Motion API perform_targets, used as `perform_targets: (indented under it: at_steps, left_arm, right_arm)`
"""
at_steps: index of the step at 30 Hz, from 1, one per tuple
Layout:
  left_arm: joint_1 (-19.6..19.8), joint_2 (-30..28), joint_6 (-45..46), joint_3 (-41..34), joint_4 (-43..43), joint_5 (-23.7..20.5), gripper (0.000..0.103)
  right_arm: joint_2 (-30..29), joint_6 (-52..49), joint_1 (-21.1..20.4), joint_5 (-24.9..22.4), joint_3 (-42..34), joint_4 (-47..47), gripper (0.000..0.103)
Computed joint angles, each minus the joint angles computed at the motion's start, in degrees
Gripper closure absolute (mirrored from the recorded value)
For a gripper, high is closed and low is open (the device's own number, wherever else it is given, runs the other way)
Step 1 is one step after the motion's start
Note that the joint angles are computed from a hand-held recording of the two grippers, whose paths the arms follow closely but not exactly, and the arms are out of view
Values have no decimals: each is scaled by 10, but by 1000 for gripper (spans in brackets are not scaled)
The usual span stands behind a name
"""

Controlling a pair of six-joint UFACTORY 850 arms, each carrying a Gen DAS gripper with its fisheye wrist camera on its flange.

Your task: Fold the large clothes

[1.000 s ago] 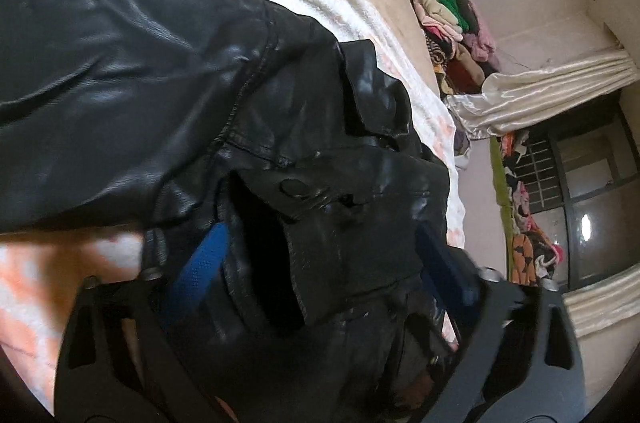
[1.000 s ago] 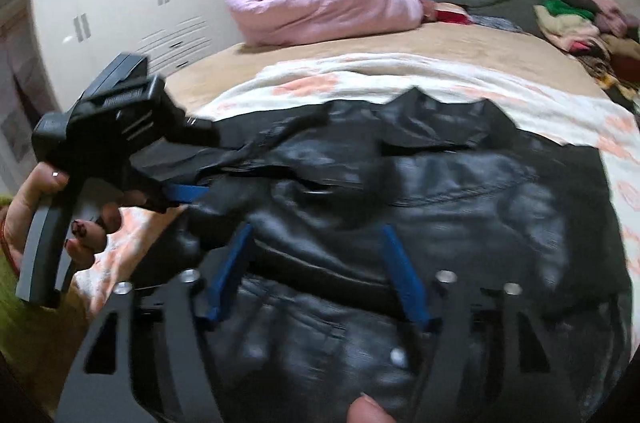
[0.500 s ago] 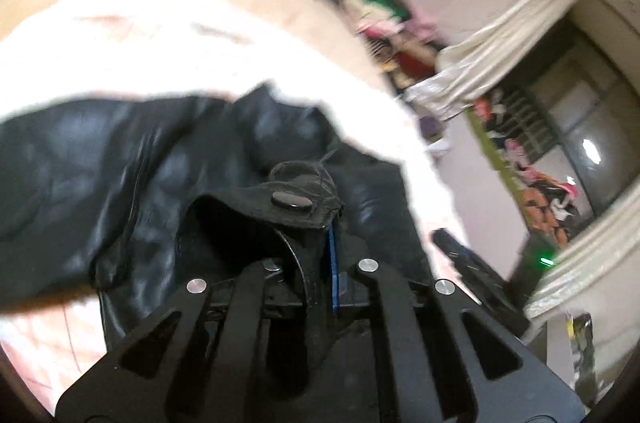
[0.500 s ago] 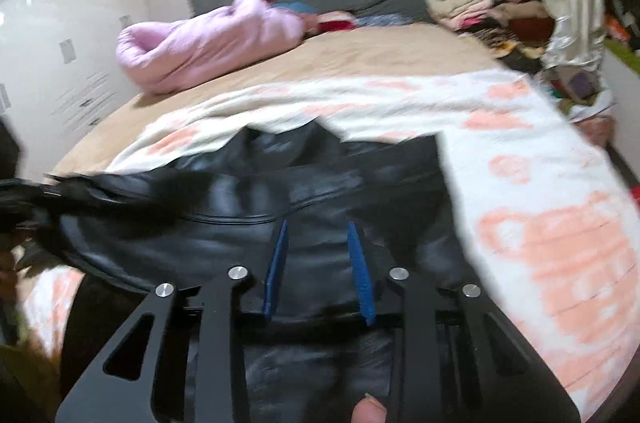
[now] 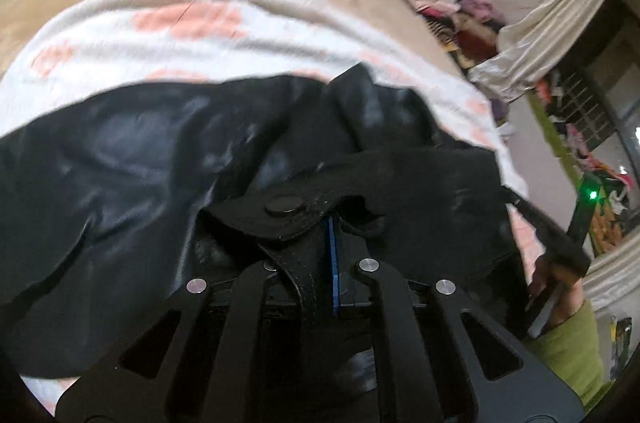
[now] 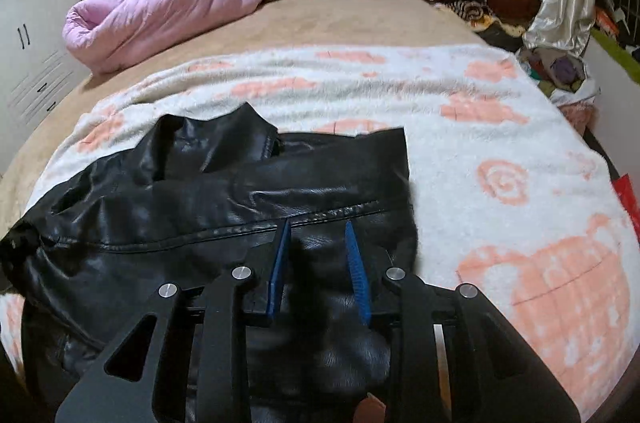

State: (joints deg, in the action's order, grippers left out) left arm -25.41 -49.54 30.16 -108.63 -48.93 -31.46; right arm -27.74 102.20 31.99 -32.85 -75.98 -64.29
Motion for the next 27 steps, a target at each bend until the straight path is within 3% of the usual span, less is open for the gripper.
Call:
perform_targets:
  at_steps: [3, 6, 9, 11, 13, 15, 18, 21, 25, 27]
  left_arm:
    - [-4, -11, -60, -13, 69, 0, 96]
    - [0, -27, -72, -27, 63, -17, 95]
    - [0, -44, -84, -48, 61, -26, 95]
    - [-3, -41, -86, -46, 73, -16, 95]
    - [-6, -30, -77, -34, 75, -4, 94]
    - [-7, -20, -63, -22, 64, 7, 89]
    - [-6, 10, -36, 13, 43, 33, 76]
    - [-5, 40, -12, 48, 28, 64, 73]
    - [-19, 88, -4, 102, 58, 141, 70]
    - [-25, 103, 60, 119, -4, 144, 67]
  right_arm:
    - [-11, -27, -13, 11, -3, 41, 76]
    - [-17, -50, -25, 23, -1, 77, 83]
    - [-19, -35, -35, 51, 10, 75, 83]
    - [-21, -36, -31, 43, 7, 75, 83]
    - [-15, -31, -23, 30, 6, 60, 77]
    - [0, -6, -14, 36, 17, 30, 57]
    - [19, 17, 6, 28, 30, -1, 54]
    - [29, 26, 23, 21, 37, -21, 42]
    - [35, 24, 44, 14, 40, -29, 37]
    - [33, 20, 52, 15, 38, -27, 34]
